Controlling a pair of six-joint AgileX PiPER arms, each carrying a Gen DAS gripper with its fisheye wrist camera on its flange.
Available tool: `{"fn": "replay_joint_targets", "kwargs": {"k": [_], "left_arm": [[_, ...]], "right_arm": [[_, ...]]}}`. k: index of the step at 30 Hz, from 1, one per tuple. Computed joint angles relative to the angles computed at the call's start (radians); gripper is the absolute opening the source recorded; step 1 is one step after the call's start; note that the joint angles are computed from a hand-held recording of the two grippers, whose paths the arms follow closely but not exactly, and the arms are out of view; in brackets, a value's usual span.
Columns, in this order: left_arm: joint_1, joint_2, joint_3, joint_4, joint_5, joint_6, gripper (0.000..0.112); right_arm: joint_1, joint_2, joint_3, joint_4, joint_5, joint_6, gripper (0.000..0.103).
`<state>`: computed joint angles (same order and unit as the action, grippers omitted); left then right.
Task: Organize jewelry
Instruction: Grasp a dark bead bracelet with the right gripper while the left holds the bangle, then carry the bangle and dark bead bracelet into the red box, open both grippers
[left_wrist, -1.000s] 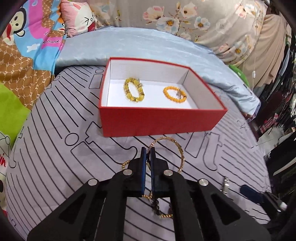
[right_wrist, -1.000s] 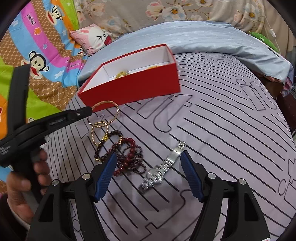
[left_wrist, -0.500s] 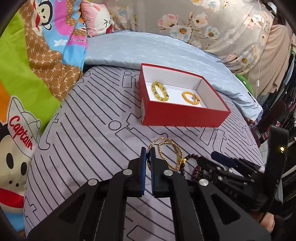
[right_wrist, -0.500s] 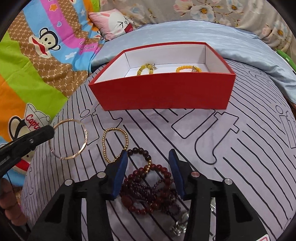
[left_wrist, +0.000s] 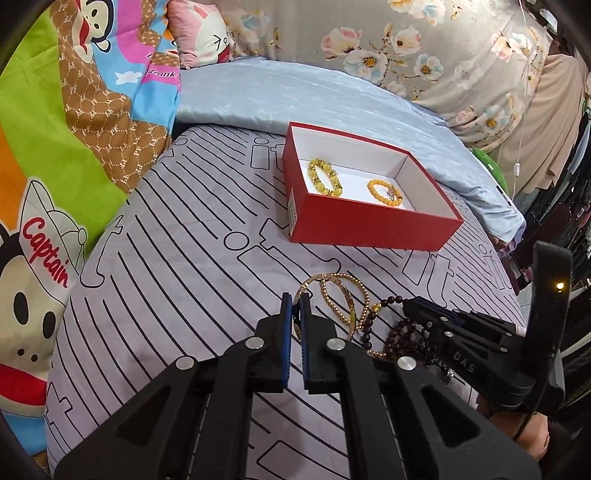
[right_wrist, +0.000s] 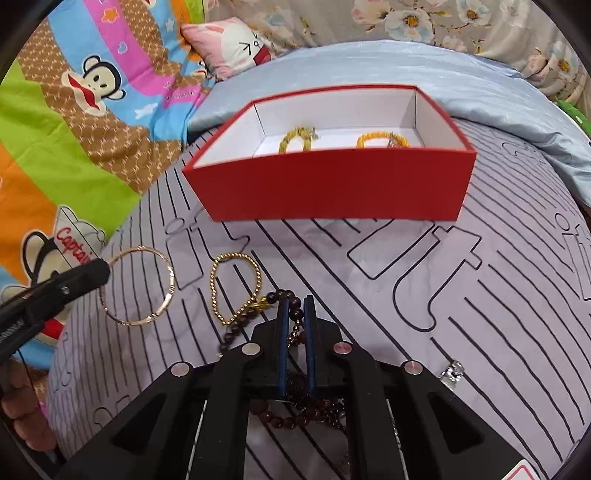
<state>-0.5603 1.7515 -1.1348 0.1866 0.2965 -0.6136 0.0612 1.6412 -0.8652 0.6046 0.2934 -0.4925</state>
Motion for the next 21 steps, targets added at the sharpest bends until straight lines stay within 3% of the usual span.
{"fn": "replay_joint_targets", "kwargs": {"k": [12,21], "left_arm": [[-0.016,0.014,-0.152,-0.010,0.053,0.049,0.003],[-0.009,0.206,-0.503,-0.056,0.154,0.162,0.003]], "right_arm": [[-0.087,-0.183,-0.070,-0.007,0.093,-0.009,0.007],[-0.162,-0.027,-0.344,0.013,0.176,-0.022,0.007]]}}
